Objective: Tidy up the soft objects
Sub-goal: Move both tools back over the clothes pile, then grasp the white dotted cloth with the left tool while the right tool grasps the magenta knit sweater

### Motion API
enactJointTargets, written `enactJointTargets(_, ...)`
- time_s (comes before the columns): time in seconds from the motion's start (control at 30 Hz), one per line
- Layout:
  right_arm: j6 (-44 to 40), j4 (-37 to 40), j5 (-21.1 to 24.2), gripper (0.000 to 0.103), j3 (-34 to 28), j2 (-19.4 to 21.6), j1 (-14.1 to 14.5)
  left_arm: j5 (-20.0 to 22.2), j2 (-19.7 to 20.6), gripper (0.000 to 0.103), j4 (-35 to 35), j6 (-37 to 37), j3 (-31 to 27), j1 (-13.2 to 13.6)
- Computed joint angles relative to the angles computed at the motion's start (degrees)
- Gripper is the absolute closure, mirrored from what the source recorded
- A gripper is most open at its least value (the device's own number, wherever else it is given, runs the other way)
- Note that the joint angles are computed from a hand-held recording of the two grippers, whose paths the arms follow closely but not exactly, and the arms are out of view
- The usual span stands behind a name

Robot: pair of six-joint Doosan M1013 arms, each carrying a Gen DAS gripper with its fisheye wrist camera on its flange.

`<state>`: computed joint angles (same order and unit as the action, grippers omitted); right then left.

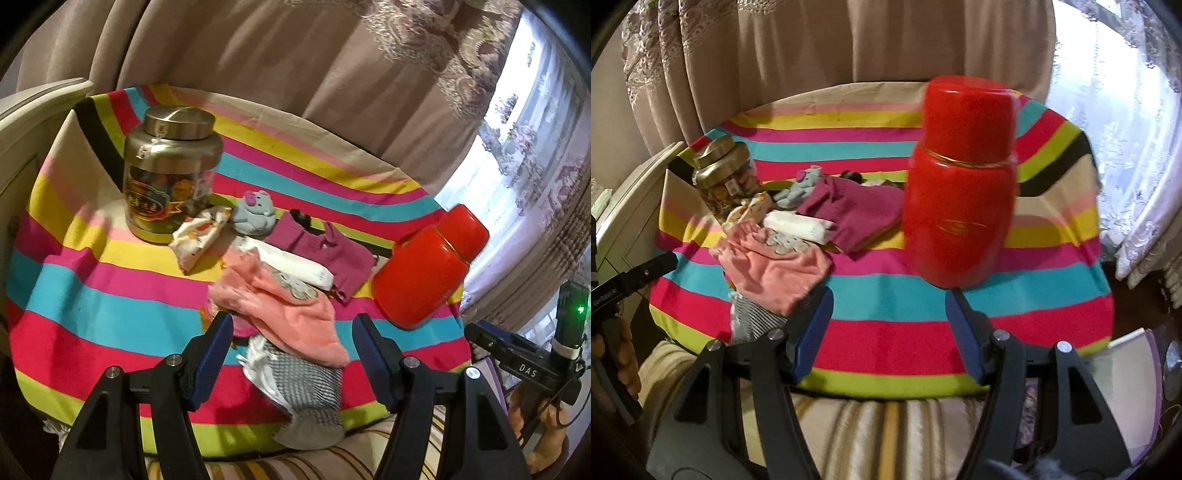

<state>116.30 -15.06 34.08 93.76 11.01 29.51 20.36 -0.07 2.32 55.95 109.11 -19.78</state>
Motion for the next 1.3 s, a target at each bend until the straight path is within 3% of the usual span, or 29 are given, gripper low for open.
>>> enactJointTargets(0.4,-1.8,6.6,1.9,0.036,-6.3,6.2,0.2,5.2,6.0,0.036,9.5,-7.0,-4.9,4.7)
enactJointTargets(0.53,0.3,5.0,3.1,0.035,-8.5,8.3,0.7,6.0,8.9,0.036,8.0,-4.8,-6.6,6.5)
enactJointTargets(0.77,5.5,3.1,4.9,0.025,-13.5,12.6,1.0,7.8,12.8,0.036,8.4,-3.4,-9.2,7.4)
enactJointTargets(1.23,14.2,-1.7,7.2,0.025,-21.9,20.9,0.6,7.4,16.3,0.036,10.1,-3.4,-11.0,7.8)
enactJointTargets(1.3,15.9,-4.4,7.7,0.025,-22.7,21.6,1.1,6.9,16.5,0.042,9.3,-2.3,-11.1,7.9)
